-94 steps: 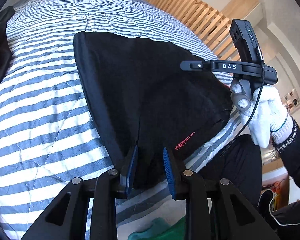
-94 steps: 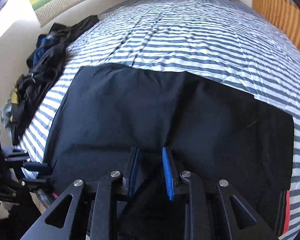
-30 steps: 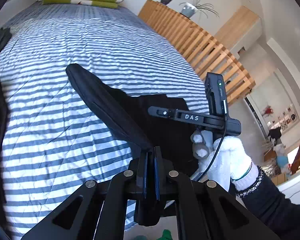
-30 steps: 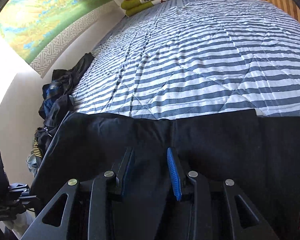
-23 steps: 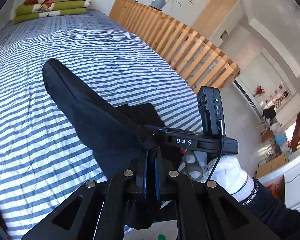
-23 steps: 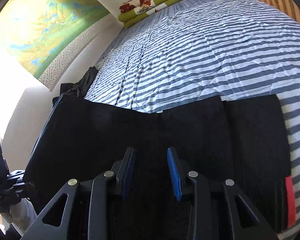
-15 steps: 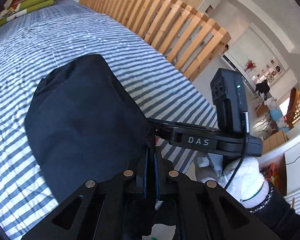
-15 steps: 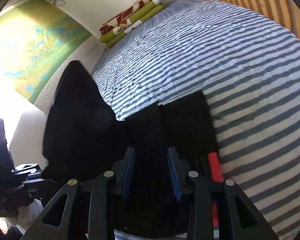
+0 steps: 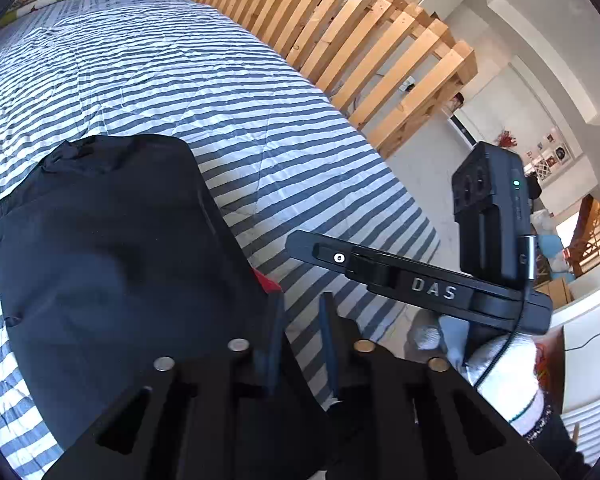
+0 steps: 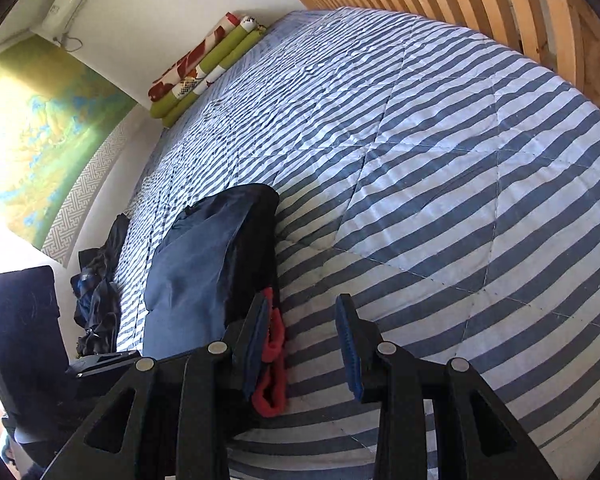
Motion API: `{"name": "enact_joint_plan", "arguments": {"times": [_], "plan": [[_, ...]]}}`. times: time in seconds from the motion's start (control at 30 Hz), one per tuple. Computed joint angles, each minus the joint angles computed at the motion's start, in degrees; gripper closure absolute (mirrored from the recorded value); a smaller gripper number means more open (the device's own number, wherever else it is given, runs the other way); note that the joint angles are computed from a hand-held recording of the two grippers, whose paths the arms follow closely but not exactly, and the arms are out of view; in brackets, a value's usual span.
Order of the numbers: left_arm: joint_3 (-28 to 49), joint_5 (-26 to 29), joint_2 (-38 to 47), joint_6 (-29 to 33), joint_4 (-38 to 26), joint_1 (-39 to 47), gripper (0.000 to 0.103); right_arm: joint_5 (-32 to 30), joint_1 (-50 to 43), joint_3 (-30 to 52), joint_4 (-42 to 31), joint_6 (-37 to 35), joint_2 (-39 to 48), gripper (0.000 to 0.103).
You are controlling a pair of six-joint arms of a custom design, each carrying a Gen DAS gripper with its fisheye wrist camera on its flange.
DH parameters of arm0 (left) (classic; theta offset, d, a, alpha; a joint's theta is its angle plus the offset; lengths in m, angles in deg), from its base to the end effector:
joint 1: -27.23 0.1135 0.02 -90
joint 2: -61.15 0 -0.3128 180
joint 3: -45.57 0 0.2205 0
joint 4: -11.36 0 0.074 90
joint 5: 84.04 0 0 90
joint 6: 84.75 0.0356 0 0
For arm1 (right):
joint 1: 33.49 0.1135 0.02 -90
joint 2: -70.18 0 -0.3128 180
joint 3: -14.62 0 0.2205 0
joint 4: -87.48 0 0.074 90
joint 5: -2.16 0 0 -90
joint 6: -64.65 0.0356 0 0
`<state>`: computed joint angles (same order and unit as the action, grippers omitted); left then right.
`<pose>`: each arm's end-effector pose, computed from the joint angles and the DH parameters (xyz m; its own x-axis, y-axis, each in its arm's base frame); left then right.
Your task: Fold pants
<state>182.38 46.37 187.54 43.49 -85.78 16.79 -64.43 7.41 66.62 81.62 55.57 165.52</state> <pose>0.4170 -0.1003 0.3042 -0.6632 0.6014 -0.4455 0.7447 0.4709 -0.4729 0.2203 0.1721 0.1929 -0.4898 0.7746 -0.4001 0.5012 0.6257 0.5978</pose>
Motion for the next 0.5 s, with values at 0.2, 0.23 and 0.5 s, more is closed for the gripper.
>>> {"name": "enact_joint_plan", "arguments": {"times": [0.2,0.23,0.5], "plan": [[-1.6,3.4,-4.8,10.3,-0.8,11.8,0.052,-3.9,-2.0,1.3,2.5,-4.3,0.4,0.069],[-2.1,2.8,-4.3,12.3,-1.0,14.0,0.052,-5.7,-3.0,2.2,2.7,-5.7,1.1,0.066],[-16.9,-1.0,-4.3,21.5,3.0,17.0,0.060,-19.1,-12.6,3.0,15.2,-8.2,9.0,0.063]]}}
